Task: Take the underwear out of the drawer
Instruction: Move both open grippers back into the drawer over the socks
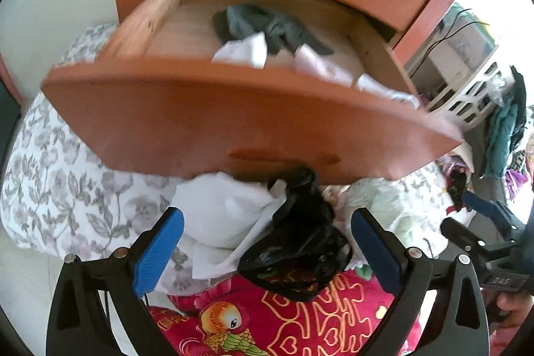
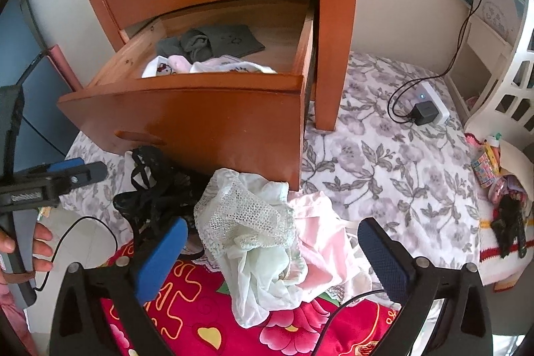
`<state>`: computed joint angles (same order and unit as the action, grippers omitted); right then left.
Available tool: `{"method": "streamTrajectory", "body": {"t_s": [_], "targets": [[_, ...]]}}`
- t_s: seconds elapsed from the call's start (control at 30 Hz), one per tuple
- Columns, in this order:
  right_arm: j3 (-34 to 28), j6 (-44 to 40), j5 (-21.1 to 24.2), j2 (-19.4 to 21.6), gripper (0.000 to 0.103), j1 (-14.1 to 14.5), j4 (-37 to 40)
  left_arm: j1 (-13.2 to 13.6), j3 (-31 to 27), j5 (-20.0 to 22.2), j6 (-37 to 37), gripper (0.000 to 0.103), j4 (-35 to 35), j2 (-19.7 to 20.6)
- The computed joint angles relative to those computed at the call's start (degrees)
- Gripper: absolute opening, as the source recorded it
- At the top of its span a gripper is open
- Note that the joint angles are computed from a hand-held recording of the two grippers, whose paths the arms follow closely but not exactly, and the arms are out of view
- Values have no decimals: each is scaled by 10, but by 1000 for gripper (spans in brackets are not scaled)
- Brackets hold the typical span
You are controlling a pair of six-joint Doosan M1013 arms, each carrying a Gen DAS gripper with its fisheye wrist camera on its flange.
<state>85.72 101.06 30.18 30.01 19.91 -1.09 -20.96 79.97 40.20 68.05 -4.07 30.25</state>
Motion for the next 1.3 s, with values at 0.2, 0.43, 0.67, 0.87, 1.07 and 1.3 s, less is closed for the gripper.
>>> {"method": "streamTrajectory", "body": {"t_s": [0.2,0.43,0.67,0.87,1.07,1.3], "targets": [[8,-3,-46,-19,103,2,-4,2,-2,-43,-4,100,33,-20],[-5,15,-78,-26,103,6,-36,13,-8,-71,-25,100,55,-22],[-27,-11,-86,-15,103,5,-13,24,1,-140,-3,100,35,-23],[-47,-33,-80,-1,103,9,-3,29,-4,-156,49,100,-7,-16],[-53,-82,-109,6,103,5,46,34,-5,-188,59,101,-10,-12],[-89,-73,-93,24,103,7,22,40,-30,-197,57,101,6,2]]}}
